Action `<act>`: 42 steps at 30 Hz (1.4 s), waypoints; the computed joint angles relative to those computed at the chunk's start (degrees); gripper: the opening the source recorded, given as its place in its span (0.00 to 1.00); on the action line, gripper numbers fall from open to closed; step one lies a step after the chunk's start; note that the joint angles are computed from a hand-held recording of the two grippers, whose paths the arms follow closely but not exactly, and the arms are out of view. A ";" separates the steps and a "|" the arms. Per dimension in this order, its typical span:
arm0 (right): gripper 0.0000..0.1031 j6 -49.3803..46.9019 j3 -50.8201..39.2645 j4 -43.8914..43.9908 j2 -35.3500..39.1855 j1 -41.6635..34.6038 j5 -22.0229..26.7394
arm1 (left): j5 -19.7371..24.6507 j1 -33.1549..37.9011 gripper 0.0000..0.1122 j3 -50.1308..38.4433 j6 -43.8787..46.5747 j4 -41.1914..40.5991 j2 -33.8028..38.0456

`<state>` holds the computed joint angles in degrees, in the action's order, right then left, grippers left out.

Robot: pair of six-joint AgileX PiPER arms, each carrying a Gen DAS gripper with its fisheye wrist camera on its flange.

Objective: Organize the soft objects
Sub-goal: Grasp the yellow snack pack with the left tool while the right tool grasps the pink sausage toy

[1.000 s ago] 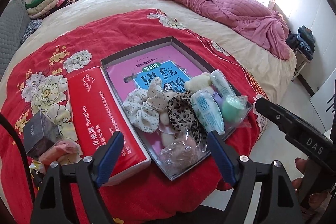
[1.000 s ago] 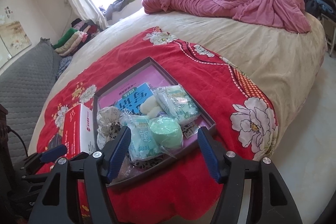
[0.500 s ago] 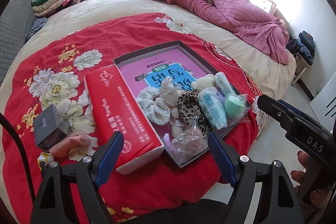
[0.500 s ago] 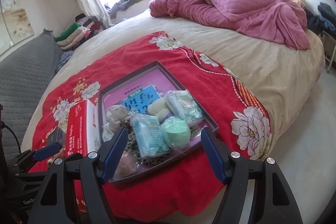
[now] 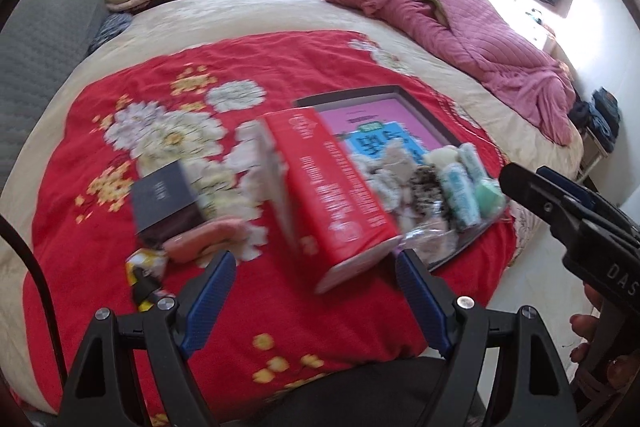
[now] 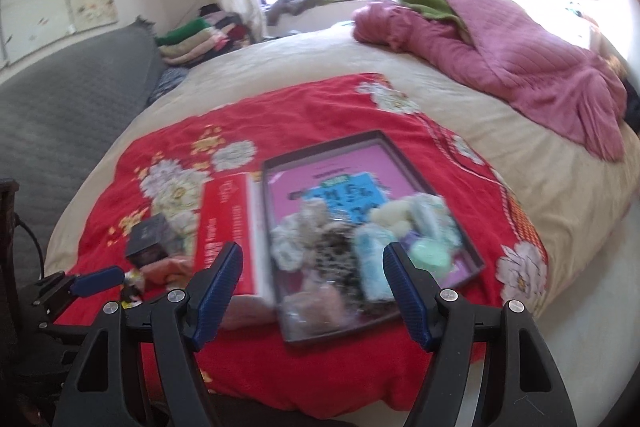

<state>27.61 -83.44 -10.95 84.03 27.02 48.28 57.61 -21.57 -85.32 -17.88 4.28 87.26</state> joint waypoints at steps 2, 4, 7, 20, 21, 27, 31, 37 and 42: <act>0.72 0.24 -1.58 -1.11 1.25 2.45 0.62 | -0.16 2.56 0.73 2.32 0.96 -0.70 -2.04; 0.72 0.94 -3.16 -2.48 2.70 5.05 1.13 | -0.33 6.24 0.73 5.11 2.43 -1.92 -4.46; 0.72 1.03 -6.26 -3.59 5.52 8.96 2.21 | -0.51 11.53 0.73 8.67 4.86 -4.04 -7.35; 0.72 -2.97 -14.32 -4.76 15.49 18.24 4.31 | -1.93 32.70 0.73 19.08 17.68 -15.89 -10.89; 0.72 -3.56 -14.73 -4.70 16.18 18.58 4.36 | -2.04 33.37 0.73 19.58 18.09 -16.82 -10.53; 0.72 -7.10 -17.28 -3.77 20.20 19.21 4.64 | -3.73 35.41 0.73 21.69 19.94 -20.15 -7.39; 0.72 -9.38 -19.43 -4.11 23.35 18.96 5.24 | -3.32 36.18 0.73 19.74 19.84 -22.65 -2.64; 0.72 -20.56 -32.03 -5.12 33.92 18.81 10.72 | -1.97 36.22 0.73 13.01 17.82 -23.87 5.34; 0.72 -32.59 -49.07 -2.85 45.73 18.15 19.54 | -0.93 37.11 0.73 10.62 18.65 -25.44 8.99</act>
